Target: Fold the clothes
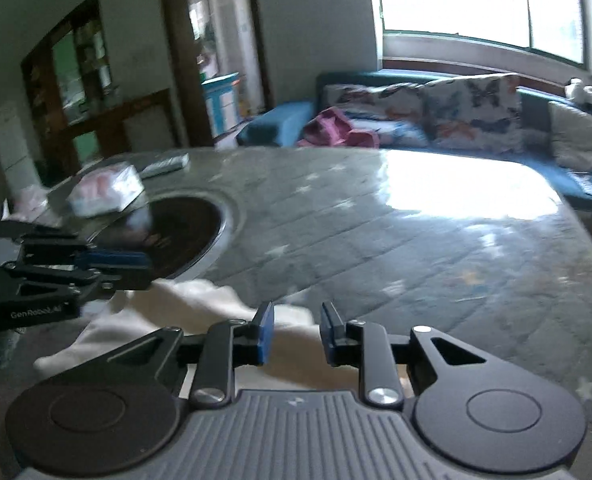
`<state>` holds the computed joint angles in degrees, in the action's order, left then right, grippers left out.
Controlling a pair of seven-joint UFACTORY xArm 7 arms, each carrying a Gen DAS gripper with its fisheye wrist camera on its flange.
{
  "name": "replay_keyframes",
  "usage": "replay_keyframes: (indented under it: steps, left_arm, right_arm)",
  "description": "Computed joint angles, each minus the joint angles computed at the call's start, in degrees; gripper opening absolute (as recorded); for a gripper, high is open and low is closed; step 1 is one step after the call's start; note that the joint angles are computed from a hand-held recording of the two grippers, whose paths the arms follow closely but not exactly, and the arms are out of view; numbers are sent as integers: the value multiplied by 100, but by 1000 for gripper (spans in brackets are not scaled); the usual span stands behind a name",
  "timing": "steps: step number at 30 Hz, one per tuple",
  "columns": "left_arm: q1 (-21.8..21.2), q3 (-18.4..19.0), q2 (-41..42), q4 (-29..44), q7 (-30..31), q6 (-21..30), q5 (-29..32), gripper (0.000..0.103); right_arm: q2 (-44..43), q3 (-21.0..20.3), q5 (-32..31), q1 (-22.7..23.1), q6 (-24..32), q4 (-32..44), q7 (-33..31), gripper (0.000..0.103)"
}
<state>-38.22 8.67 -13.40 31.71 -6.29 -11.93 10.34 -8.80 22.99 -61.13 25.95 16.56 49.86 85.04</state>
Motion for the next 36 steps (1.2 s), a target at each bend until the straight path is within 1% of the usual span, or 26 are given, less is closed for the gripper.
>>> replay_keyframes:
  steps: [2, 4, 5, 6, 8, 10, 13, 15, 18, 19, 22, 24, 25, 28, 29, 31, 36]
  left_arm:
    - [-476, 388, 122, 124, -65, 94, 56, 14]
    - [-1084, 893, 235, 249, -61, 191, 38, 14]
    - [-1385, 1142, 292, 311, -24, 242, -27, 14]
    - [-1591, 1321, 358, 373, 14, 299, -126, 14]
    - [-2108, 1799, 465, 480, 143, 417, -362, 14]
    - [-2086, 1757, 609, 579, 210, 532, -541, 14]
    - [-1920, 1568, 597, 516, 343, 475, -723, 14]
    - [-1753, 1384, 569, 476, 431, 468, -824, 15]
    - [-1575, 1177, 568, 472, 569, 480, -1000, 15]
    - [-1375, 970, 581, 484, 580, 489, -1026, 15]
    - [-554, 126, 632, 547, 505, 533, -1030, 15]
    - [-221, -217, 565, 505, 503, 548, -1089, 15]
    - [-115, -328, 494, 440, 545, 511, -1126, 15]
    - [253, -724, 208, 205, 603, 434, -1167, 15]
    - [187, -685, 71, 87, 614, 397, -1172, 15]
    - [-75, -490, -218, -151, 629, 361, -1155, 15]
    - [-488, -317, -914, -746, 589, 292, -1037, 15]
  right_arm:
    - [251, -6, -24, 20, -28, 138, -11, 23]
    - [473, -104, -2, 103, -64, 250, -63, 23]
    - [563, -141, -63, 165, 5, 308, -67, 23]
    - [646, -187, -122, 236, 73, 361, -67, 23]
    - [746, -287, -240, 380, 161, 422, 4, 23]
    - [803, -377, -307, 503, 204, 456, 32, 23]
    - [697, -437, -285, 645, 337, 428, -55, 22]
    - [563, -410, -278, 689, 417, 365, -131, 22]
    - [379, -320, -171, 708, 391, 227, -347, 22]
    - [361, -280, -97, 711, 404, 189, -423, 22]
    - [361, -174, 86, 722, 510, 102, -557, 22]
    - [292, -136, 2, 708, 557, 7, -368, 22]
    - [210, -115, -29, 703, 555, -45, -299, 22]
    - [-65, -1, -30, 676, 565, -198, -257, 23]
    - [-185, 46, -5, 668, 543, -271, -291, 23]
    - [-326, 177, 59, 634, 536, -351, -361, 23]
    - [-583, 525, 331, 606, 576, -481, -610, 23]
